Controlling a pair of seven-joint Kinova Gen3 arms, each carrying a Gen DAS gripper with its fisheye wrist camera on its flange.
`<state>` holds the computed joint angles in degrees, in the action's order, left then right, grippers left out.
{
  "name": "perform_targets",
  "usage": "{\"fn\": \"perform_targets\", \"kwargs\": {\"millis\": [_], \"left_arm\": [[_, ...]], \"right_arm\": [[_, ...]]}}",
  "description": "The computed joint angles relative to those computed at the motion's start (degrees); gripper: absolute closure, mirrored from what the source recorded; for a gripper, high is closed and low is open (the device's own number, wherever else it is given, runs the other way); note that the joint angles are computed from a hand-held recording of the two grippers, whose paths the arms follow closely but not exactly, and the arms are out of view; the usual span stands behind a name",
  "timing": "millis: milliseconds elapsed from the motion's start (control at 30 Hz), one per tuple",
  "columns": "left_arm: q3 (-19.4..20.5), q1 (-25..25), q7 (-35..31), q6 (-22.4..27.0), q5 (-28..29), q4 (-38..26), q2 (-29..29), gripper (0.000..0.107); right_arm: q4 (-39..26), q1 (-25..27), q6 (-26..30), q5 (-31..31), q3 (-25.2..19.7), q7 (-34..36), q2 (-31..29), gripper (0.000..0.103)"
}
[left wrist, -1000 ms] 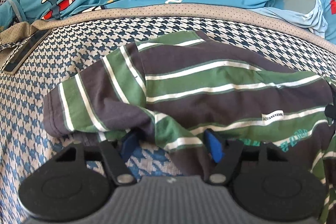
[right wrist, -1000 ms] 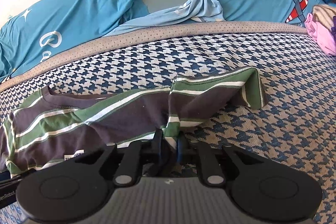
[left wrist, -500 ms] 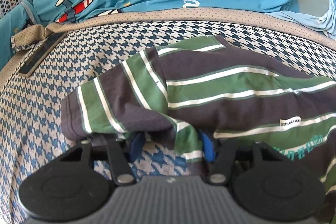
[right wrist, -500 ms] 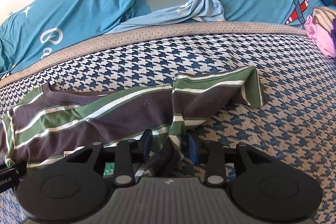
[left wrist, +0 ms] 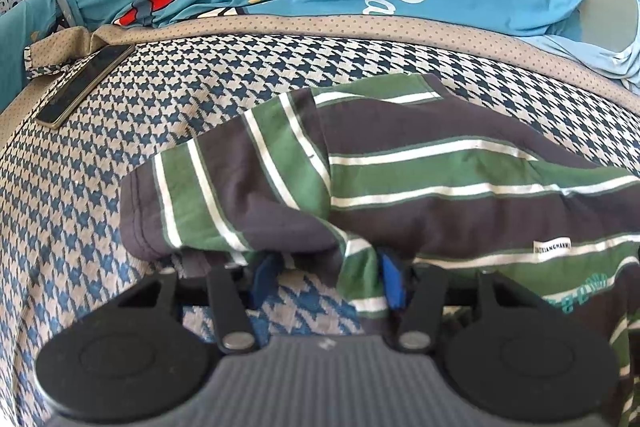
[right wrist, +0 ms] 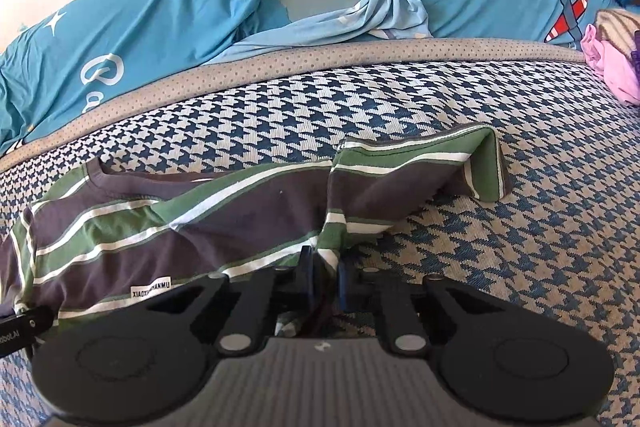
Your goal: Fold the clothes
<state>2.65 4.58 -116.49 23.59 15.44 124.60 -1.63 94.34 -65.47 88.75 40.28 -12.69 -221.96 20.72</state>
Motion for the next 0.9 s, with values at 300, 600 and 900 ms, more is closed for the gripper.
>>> {"fn": "perform_targets", "kwargs": {"millis": [300,600,900], "left_arm": [[-0.6,0.3,-3.8,1.6,2.6,0.0,-1.9,0.057],[-1.5,1.9,-7.3,2.3,4.0,1.4,-4.1,0.056],[-1.6,2.7,-7.8,2.4,4.3,1.9,-4.8,0.048]], "right_arm": [[-3.2,-3.4,9.9,1.3,0.1,-3.1,0.9,0.095],[-3.6,-4.1,11.6,0.5,-1.2,-3.9,0.0,0.095],[-4.3,-3.9,11.4,-0.8,-0.9,-3.7,0.3,0.076]]}}
